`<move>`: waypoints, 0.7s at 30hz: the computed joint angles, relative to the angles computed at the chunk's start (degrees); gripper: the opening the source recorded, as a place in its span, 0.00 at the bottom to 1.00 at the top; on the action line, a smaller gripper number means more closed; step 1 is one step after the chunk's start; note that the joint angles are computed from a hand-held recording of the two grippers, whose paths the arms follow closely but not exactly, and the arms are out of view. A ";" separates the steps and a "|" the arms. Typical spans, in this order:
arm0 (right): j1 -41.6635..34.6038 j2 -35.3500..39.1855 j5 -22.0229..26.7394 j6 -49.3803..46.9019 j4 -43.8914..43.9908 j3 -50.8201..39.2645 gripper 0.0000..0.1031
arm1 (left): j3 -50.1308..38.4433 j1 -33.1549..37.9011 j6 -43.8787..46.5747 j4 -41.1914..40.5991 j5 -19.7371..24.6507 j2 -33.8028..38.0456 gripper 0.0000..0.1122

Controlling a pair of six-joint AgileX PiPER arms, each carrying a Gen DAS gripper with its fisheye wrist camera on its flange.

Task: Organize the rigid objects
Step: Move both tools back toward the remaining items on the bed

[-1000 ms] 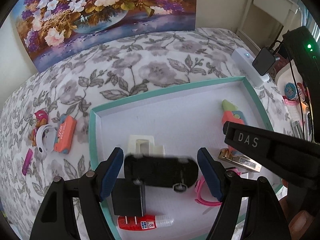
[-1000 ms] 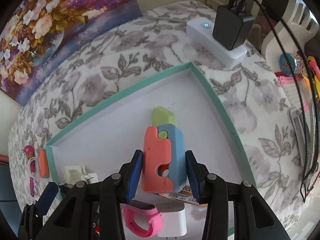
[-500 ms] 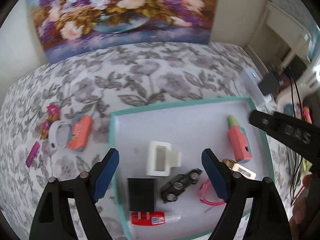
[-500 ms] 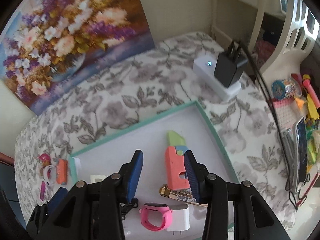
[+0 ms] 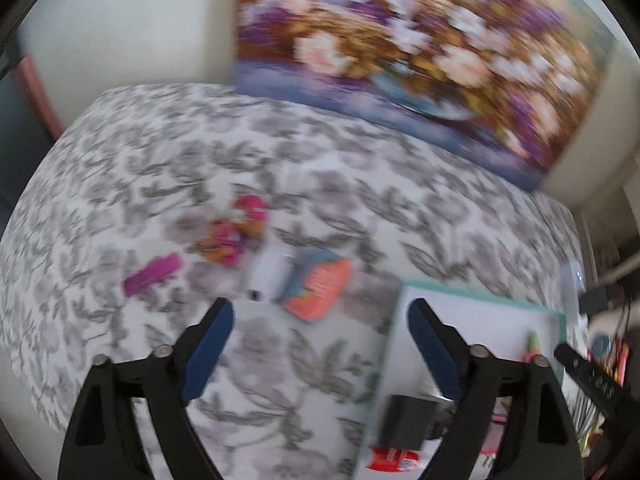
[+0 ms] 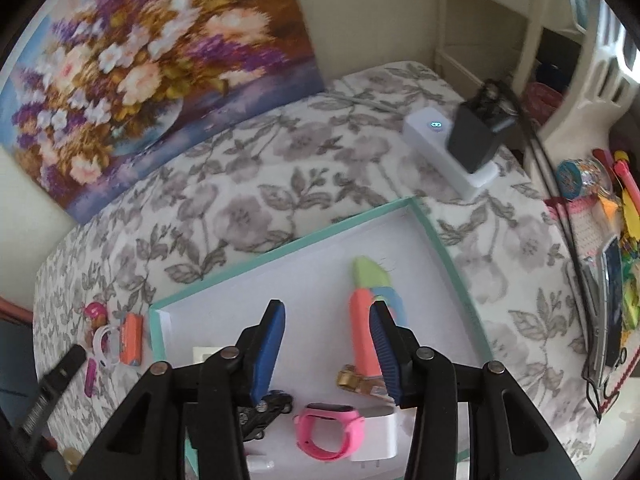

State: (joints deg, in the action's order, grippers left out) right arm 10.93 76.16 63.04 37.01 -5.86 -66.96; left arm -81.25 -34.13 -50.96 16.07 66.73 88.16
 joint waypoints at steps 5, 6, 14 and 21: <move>8.43 4.08 0.20 3.60 -2.13 -3.06 0.56 | 4.08 7.81 -0.02 0.14 -0.41 -3.66 0.86; 10.56 5.31 0.36 4.07 -2.73 -4.04 0.56 | 4.86 9.13 0.03 0.27 -0.40 -4.36 0.86; 21.43 12.36 -0.43 6.05 -3.20 -10.59 0.68 | 8.42 16.66 0.32 2.93 0.63 -7.29 0.87; 25.83 16.40 -1.31 8.14 -3.04 -14.97 0.68 | 9.29 20.49 1.51 3.04 0.00 -9.32 0.88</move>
